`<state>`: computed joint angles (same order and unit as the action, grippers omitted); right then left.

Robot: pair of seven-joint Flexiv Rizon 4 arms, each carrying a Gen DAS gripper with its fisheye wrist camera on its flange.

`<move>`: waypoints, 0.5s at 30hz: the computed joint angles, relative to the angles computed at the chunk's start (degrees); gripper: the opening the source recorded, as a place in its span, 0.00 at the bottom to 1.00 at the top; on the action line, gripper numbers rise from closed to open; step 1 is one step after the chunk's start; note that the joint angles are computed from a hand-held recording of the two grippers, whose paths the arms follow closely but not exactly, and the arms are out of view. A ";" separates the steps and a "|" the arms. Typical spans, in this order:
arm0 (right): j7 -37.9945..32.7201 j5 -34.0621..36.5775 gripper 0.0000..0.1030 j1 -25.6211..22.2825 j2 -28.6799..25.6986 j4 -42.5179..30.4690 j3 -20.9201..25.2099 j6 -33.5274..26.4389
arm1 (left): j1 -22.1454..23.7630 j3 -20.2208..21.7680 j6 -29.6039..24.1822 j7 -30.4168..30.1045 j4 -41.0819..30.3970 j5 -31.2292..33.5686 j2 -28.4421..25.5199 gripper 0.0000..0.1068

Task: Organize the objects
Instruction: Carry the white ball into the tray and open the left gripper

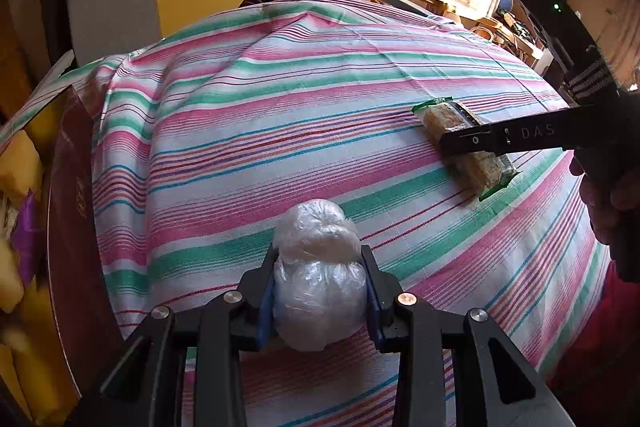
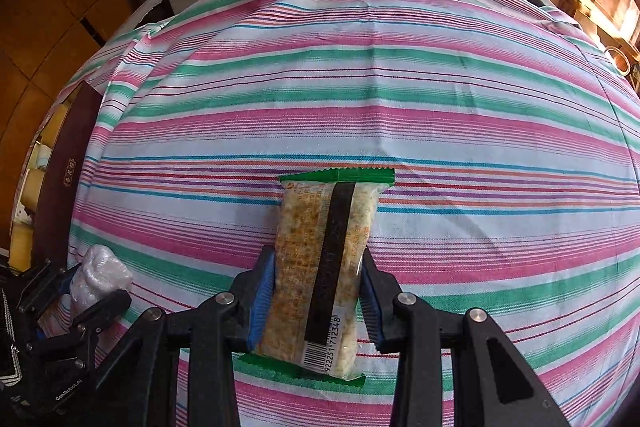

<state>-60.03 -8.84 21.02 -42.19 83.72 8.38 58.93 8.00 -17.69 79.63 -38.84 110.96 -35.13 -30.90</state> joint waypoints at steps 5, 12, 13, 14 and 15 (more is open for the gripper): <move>-0.05 -0.64 0.38 0.25 0.14 0.58 -0.40 0.60 | 0.49 -0.67 0.42 0.74 0.22 -0.39 -0.09 0.34; -0.58 -3.48 0.39 1.46 0.22 2.12 -1.94 2.68 | 3.64 -4.42 3.10 3.77 3.09 -3.66 2.80 0.33; -0.51 -3.96 0.38 1.67 0.19 2.20 -2.19 2.76 | 5.59 -6.99 4.44 5.96 4.41 -5.50 3.78 0.33; -0.36 -4.58 0.38 2.00 0.21 2.37 -2.56 2.81 | 7.54 -9.51 5.61 8.07 5.69 -7.47 4.79 0.33; -0.19 -5.24 0.38 2.34 0.27 2.61 -2.94 2.89 | 8.97 -11.22 6.45 9.60 6.72 -9.17 5.78 0.33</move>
